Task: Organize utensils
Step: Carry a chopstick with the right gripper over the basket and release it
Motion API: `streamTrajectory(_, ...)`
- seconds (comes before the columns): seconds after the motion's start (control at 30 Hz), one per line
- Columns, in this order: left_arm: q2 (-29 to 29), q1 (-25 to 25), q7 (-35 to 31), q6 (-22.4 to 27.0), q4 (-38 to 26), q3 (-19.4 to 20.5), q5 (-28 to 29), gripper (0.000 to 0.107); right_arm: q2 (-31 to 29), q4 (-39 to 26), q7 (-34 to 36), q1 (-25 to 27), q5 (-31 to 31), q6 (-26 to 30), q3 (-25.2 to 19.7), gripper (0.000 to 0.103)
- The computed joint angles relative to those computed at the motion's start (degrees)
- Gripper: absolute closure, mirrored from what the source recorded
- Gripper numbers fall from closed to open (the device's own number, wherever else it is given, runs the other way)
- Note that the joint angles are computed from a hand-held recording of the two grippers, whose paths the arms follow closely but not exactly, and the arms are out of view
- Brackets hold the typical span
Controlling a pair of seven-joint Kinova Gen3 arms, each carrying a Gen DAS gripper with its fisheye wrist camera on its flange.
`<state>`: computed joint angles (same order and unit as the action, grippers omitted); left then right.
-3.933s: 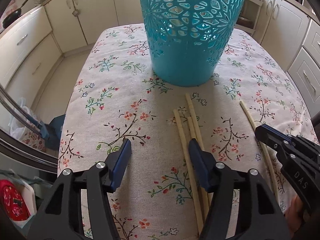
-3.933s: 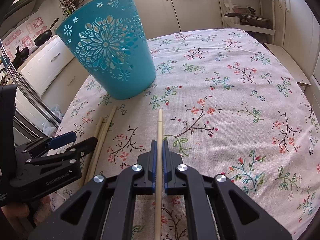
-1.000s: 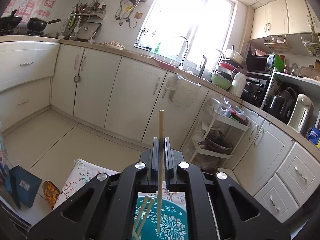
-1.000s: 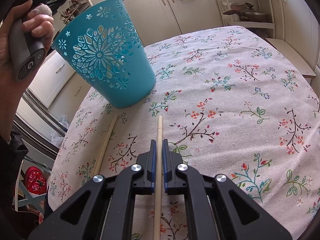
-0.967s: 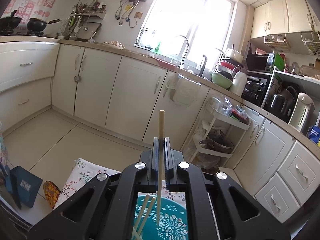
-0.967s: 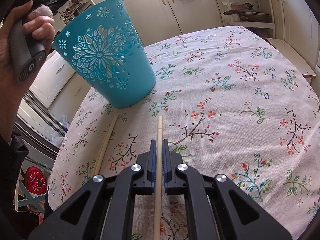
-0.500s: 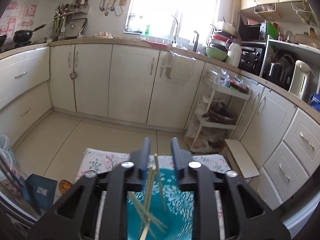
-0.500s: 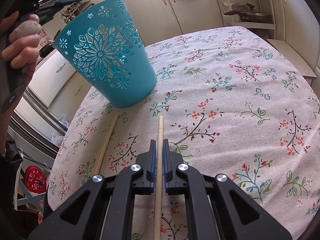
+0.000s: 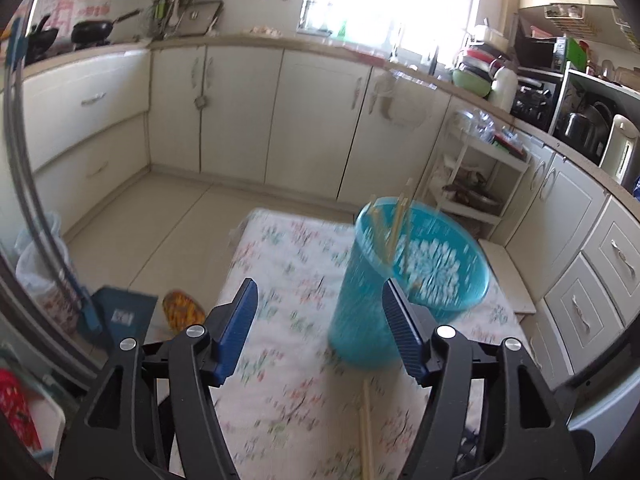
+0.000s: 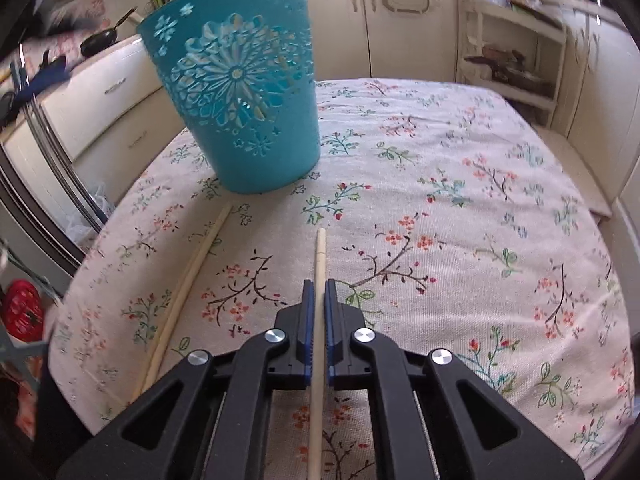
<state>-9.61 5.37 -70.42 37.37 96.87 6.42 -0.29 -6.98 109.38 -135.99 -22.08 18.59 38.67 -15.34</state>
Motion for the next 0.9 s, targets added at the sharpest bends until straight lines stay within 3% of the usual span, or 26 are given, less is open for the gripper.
streamTrajectory(0.1, -2.4, 0.1, -2.6, 1.2, 4.0, -2.0, 1.8, 0.046, -4.6, 1.6, 3.8, -4.7, -6.1, -4.8, 8.0, 0.097)
streamTrajectory(0.2, -4.1, -0.4, -4.9, 2.4, 6.8, -3.2, 2.9, 0.046, -8.5, 0.8, 3.6, -12.2, -6.1, -7.9, 15.8, 0.097)
streamTrajectory(0.3, -5.6, -1.1, -6.1, 3.1, 8.7, -3.6, 3.6, 0.046, -9.7, -2.6, -1.6, -20.1, -0.1, -10.9, 22.3, 0.097)
streamTrajectory(0.43, -7.1, -1.6, -6.8, 3.6, 10.2, -3.2, 4.0, 0.046, -6.5, -10.5, -6.7, -29.2, 9.3, -14.6, 30.2, 0.097)
streamTrajectory(0.57, -7.8, -1.9, -6.9, 4.0, 10.6, -2.6, 4.0, 0.045, 0.4, -17.2, -13.5, -25.3, 18.6, -18.4, 28.2, 0.097)
streamTrajectory(0.63, -7.8, -2.1, -6.4, 4.4, 10.1, -2.2, 3.8, 0.044, 4.4, -20.6, -18.0, -25.2, 23.2, -17.4, 28.8, 0.097)
streamTrajectory(0.73, -8.6, -2.4, -6.4, 4.3, 10.1, -2.5, 3.9, 0.041, 8.9, -22.7, -22.7, -31.9, 30.2, -13.4, 35.1, 0.097)
streamTrajectory(0.8, -8.9, -2.4, -6.5, 4.7, 9.8, -3.0, 4.2, 0.038, 11.0, -22.4, -25.6, -34.6, 34.9, -10.8, 36.8, 0.097)
streamTrajectory(0.9, -9.2, -3.1, -5.8, 5.3, 9.4, -2.2, 3.5, 0.035, 12.0, -19.6, -27.6, -31.1, 39.1, -9.9, 31.8, 0.097)
